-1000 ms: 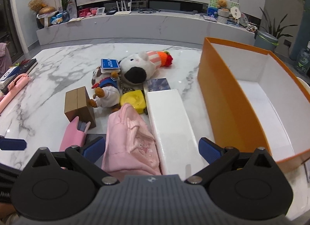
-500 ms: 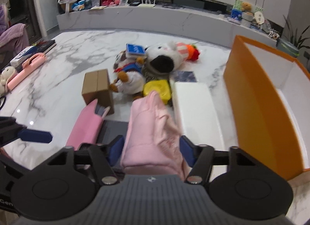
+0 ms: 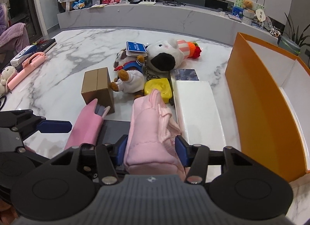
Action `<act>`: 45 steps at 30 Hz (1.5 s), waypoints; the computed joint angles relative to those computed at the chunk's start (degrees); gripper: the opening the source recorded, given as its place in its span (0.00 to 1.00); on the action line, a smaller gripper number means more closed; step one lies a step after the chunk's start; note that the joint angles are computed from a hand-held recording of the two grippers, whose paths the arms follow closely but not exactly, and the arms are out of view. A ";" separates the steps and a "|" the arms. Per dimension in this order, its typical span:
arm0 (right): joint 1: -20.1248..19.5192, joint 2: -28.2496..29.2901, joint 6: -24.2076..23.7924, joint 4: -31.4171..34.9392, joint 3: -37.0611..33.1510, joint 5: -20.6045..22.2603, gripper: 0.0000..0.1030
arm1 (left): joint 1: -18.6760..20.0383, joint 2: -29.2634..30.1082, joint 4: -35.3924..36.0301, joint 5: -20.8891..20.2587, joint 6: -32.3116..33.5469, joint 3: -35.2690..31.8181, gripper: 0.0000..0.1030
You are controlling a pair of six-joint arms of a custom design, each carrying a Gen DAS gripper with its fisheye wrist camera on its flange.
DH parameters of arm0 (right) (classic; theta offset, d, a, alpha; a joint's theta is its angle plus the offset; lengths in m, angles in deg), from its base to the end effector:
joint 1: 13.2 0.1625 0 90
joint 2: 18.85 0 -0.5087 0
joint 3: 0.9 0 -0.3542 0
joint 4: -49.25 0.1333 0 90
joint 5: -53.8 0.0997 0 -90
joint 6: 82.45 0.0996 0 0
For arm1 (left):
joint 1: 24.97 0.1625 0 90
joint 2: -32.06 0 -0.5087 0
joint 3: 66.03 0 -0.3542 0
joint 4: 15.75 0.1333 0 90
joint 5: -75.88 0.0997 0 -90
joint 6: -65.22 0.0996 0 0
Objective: Organize objects
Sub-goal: 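Grasp the pink folder with the left tool while the right tool grasps the pink bag, then carry the pink folder and pink bag with both tools toward the orange box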
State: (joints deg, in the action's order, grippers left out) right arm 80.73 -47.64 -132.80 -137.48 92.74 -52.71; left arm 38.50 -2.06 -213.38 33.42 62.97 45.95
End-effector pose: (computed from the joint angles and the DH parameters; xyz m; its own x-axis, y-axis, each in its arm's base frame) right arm 0.1549 -0.7225 0.0584 -0.5721 -0.5987 0.5606 -0.7815 0.6053 -0.1512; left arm -0.0899 -0.6431 0.0927 -0.7822 -0.0567 -0.6204 0.3573 0.7750 -0.5213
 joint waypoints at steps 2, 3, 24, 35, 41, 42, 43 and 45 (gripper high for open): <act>-0.03 -0.09 -0.03 0.33 -0.01 -0.01 0.52 | 0.25 -0.71 -0.23 0.25 0.97 0.68 1.00; -0.05 -0.13 -0.09 0.41 0.02 0.03 0.52 | 0.44 -1.11 -0.90 0.15 1.72 1.19 0.97; 0.27 0.99 -0.97 -1.80 -0.11 -1.47 0.53 | 2.27 -3.73 10.14 0.21 -7.83 -0.10 0.95; -0.44 1.30 -1.42 -0.66 -0.93 0.66 0.55 | 2.05 0.35 9.20 6.43 -1.41 -3.74 1.00; -0.73 1.10 -0.49 0.92 -1.49 1.71 0.53 | 2.05 -0.21 9.58 5.87 -2.35 -3.54 0.96; -0.82 0.99 -0.30 1.11 -1.52 1.92 0.51 | 1.92 -0.33 9.11 5.69 -1.69 -3.14 0.96; -0.89 0.85 -0.02 1.64 -1.62 2.06 0.50 | 1.93 -0.51 8.71 5.20 -1.70 -2.70 0.96; -1.06 0.55 1.19 2.57 -1.80 2.55 0.47 | 1.93 -0.77 7.71 4.61 -1.57 -1.88 0.95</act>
State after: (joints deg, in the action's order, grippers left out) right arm 79.67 -47.09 -131.61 -134.91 90.94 -50.16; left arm 40.43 -2.82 -205.68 38.03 61.40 44.07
